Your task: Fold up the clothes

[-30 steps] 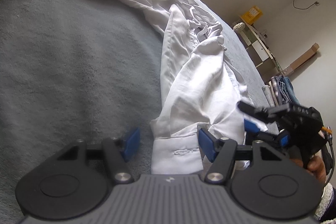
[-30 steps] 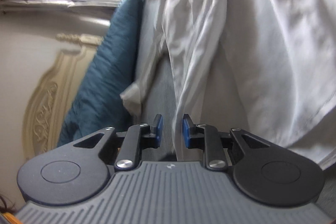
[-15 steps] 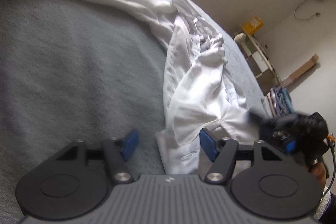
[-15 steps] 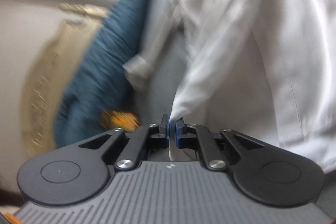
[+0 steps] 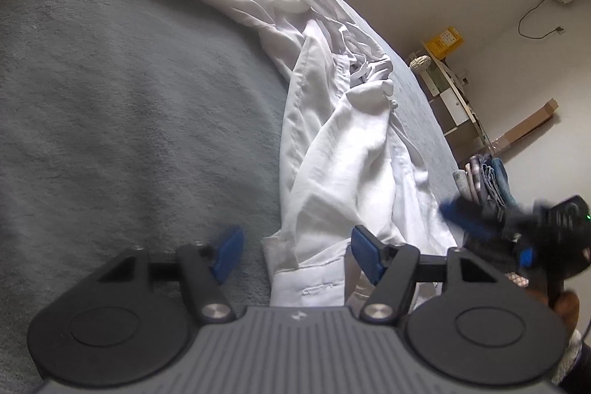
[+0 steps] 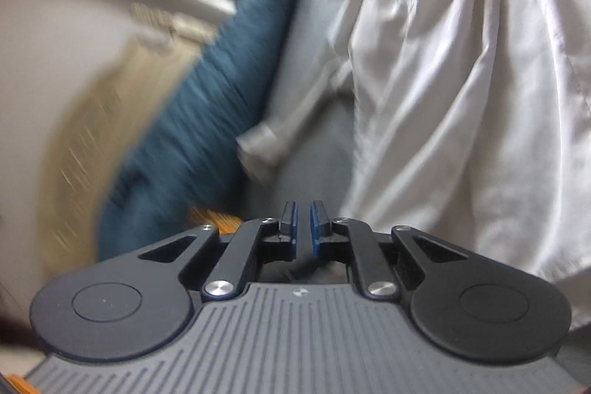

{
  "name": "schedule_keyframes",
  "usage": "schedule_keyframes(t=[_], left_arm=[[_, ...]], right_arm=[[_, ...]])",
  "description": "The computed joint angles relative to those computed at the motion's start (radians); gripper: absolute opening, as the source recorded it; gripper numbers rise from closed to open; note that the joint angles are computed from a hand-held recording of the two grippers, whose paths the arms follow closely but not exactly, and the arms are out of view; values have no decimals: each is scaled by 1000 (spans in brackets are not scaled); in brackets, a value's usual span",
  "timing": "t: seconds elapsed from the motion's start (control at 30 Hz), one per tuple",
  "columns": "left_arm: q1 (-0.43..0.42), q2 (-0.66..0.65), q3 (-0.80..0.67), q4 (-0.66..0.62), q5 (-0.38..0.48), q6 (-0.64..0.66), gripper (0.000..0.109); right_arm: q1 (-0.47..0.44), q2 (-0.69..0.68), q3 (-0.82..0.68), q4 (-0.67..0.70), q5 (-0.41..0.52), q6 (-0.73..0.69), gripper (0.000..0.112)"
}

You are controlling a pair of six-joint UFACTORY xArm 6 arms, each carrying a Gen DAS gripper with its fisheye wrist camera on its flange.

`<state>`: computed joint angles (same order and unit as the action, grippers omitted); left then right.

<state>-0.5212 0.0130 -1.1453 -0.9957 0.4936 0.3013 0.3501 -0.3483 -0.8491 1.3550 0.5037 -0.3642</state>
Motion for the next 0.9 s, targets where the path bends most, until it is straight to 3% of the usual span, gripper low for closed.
schedule_keyframes(t=[0.13, 0.3, 0.43, 0.6, 0.63, 0.67, 0.7, 0.73, 0.9], left_arm=[[5, -5, 11, -6, -9, -1, 65], [12, -14, 22, -15, -16, 2, 65], [15, -18, 23, -15, -18, 1, 65], [14, -38, 37, -13, -30, 11, 65], [15, -43, 41, -12, -32, 10, 65], [16, -49, 46, -11, -34, 8, 65], [17, -54, 50, -9, -37, 6, 65], [18, -58, 54, -10, -42, 5, 66], [22, -55, 55, -6, -55, -16, 66]], right_arm=[[35, -5, -6, -322, 57, 170, 28], [44, -77, 54, -329, 129, 243, 38], [64, -115, 99, -347, 133, 331, 48], [99, -67, 97, -330, 112, 394, 49], [110, -59, 101, -320, 89, 392, 48], [119, -51, 105, -308, 67, 384, 40], [127, -42, 106, -293, 51, 373, 29], [130, -33, 102, -268, 50, 352, 5], [147, -36, 75, -182, 38, 222, 2]])
